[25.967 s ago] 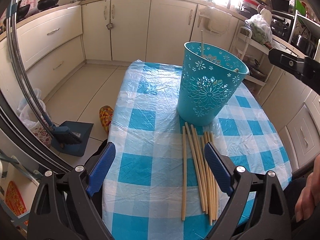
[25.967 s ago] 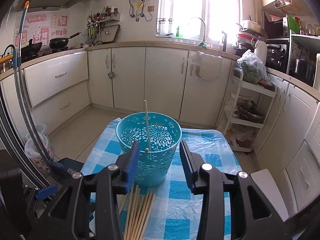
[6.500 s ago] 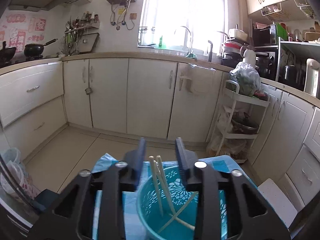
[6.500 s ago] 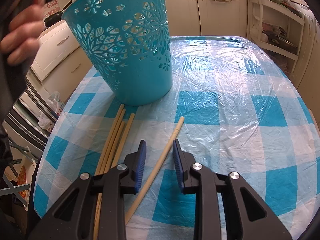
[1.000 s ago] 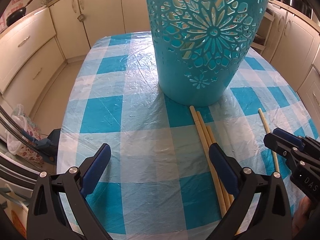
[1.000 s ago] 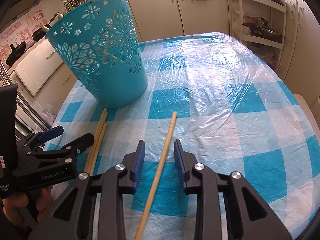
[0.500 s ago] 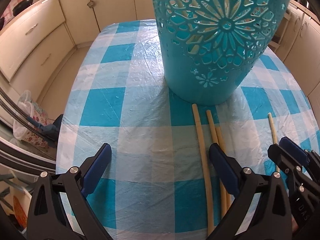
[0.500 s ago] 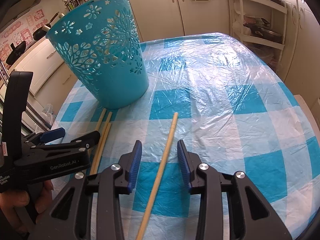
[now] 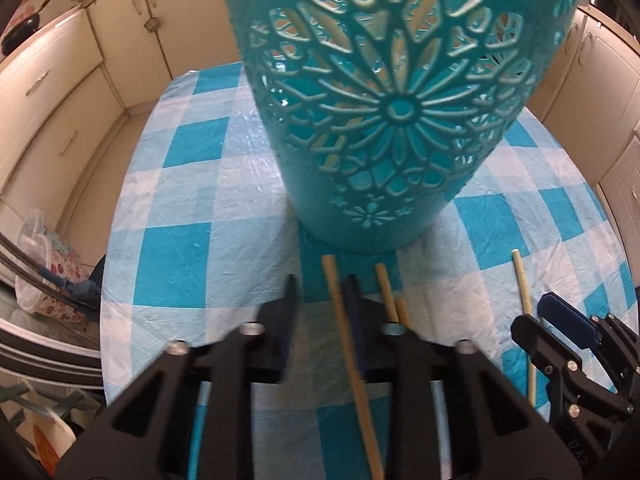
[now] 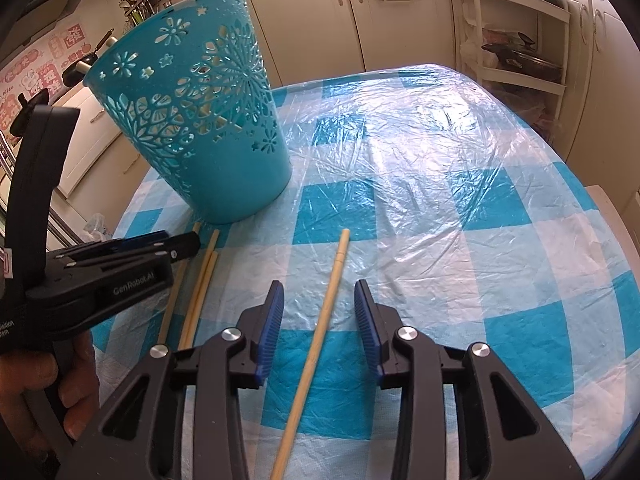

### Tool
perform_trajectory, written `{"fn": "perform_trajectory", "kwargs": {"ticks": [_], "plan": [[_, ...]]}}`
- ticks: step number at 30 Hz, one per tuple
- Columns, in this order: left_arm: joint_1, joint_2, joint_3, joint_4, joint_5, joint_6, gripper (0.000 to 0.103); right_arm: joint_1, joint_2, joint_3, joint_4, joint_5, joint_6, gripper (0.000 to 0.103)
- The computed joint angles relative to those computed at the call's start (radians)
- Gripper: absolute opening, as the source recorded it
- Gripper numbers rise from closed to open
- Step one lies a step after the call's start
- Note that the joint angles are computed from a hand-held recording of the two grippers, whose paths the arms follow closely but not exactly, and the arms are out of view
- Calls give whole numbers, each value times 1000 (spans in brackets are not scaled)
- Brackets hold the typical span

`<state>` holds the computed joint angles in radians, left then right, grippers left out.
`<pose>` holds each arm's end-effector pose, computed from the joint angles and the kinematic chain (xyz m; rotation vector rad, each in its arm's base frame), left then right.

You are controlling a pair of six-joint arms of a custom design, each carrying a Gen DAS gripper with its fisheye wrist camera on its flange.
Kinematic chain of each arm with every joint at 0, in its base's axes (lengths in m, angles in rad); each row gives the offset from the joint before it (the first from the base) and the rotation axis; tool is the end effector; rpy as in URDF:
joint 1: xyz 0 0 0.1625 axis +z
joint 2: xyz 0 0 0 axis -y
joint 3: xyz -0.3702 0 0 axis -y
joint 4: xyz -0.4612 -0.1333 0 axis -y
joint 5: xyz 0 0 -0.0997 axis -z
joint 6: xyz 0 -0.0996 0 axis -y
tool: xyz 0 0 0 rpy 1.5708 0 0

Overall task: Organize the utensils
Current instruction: 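Close the left tool on a chopstick and lift it toward the basket, then lower the chopstick into the basket and open the left tool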

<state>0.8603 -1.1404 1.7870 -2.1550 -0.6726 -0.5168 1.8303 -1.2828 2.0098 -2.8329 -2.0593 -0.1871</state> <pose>-0.2431 -0.6064 0.1529 0.2578 2.2949 -0.5819 0.2326 -0.5387 0.1861 0.3999 -2.5579 0.7309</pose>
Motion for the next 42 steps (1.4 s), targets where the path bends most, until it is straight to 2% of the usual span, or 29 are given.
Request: {"fn": "perform_trajectory", "kwargs": {"ticks": [4, 7, 8, 11, 16, 18, 21, 25, 27, 32, 34, 39, 42], "plan": [[-3, -12, -4, 49, -28, -18, 10, -2, -1, 0, 0, 5, 0, 37], [-7, -4, -24, 103, -22, -13, 11, -3, 1, -2, 0, 5, -2, 38], [-9, 1, -30, 114, -20, -9, 8, -4, 1, -2, 0, 7, -2, 38], [-9, -15, -13, 87, -48, 8, 5, -7, 0, -4, 0, 14, 0, 38], [-31, -145, 92, -14, -135, 38, 5, -8, 0, -4, 0, 16, -1, 38], [-54, -197, 122, -38, -139, 53, 5, -8, 1, -6, 0, 15, -2, 39], [-98, -285, 157, -139, -170, 109, 5, -8, 1, -5, -1, 15, -2, 39], [-157, -315, 138, -284, -155, 208, 5, -8, 1, -3, -3, 14, -3, 39], [-175, -302, 114, -383, -142, 275, 5, -9, 0, -4, -3, 16, -2, 39], [-184, -179, 3, -633, -62, 429, 5, -11, -8, 3, -4, 22, -1, 39], [-177, -108, -59, -744, -21, 486, 5, -12, -10, 5, -3, 25, -2, 39], [-151, 114, -237, -1135, 62, 772, 5, -13, -14, 9, -2, 34, -4, 42], [-122, 210, -333, -1243, 73, 845, 5, -15, -15, 10, -1, 42, -1, 43]]}}
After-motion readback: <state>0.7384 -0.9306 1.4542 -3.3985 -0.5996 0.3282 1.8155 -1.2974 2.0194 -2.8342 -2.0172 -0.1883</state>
